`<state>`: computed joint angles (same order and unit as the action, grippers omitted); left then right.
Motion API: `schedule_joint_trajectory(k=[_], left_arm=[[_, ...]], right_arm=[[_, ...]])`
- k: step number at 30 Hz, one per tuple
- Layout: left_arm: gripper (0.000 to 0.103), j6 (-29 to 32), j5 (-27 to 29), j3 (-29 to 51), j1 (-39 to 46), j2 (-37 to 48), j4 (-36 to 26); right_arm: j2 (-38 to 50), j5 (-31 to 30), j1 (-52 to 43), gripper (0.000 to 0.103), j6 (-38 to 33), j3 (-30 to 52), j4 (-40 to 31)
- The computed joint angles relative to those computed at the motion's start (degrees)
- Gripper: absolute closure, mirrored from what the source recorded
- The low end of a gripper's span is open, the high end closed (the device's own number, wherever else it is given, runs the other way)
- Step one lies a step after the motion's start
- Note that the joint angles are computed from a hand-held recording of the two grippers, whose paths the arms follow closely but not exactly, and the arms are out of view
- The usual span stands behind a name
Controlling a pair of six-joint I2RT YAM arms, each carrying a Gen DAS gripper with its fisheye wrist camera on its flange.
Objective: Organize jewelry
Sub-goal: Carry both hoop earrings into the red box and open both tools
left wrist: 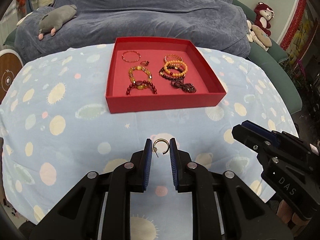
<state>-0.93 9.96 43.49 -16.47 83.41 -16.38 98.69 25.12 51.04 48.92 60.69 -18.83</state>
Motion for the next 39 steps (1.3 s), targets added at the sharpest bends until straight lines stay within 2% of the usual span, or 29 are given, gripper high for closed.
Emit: schedule_joint_trajectory(k=[8,19,28,39], left_arm=[[0.085,2.54,-1.01,12.87,1.05,5.42,-2.35],[0.085,3.57,-4.53,30.27,-0.13,24.69,-1.54],[0.085,3.74,-6.33,39.11,-0.67,36.98,-1.69],[0.085,3.44,-6.54,44.8,-0.67,44.48,-2.37]], right_arm=[[1.11,-1.7,-7.52,0.086,-9.04,8.29,-0.01],[13.5,-8.56,-16.94,0.085,-14.19,18.76,3.12],[22.79,-11.88,-20.63,0.085,-16.23,24.89,4.1],[29.88,-13.78,-22.54,0.085,-17.07,30.03,4.05]])
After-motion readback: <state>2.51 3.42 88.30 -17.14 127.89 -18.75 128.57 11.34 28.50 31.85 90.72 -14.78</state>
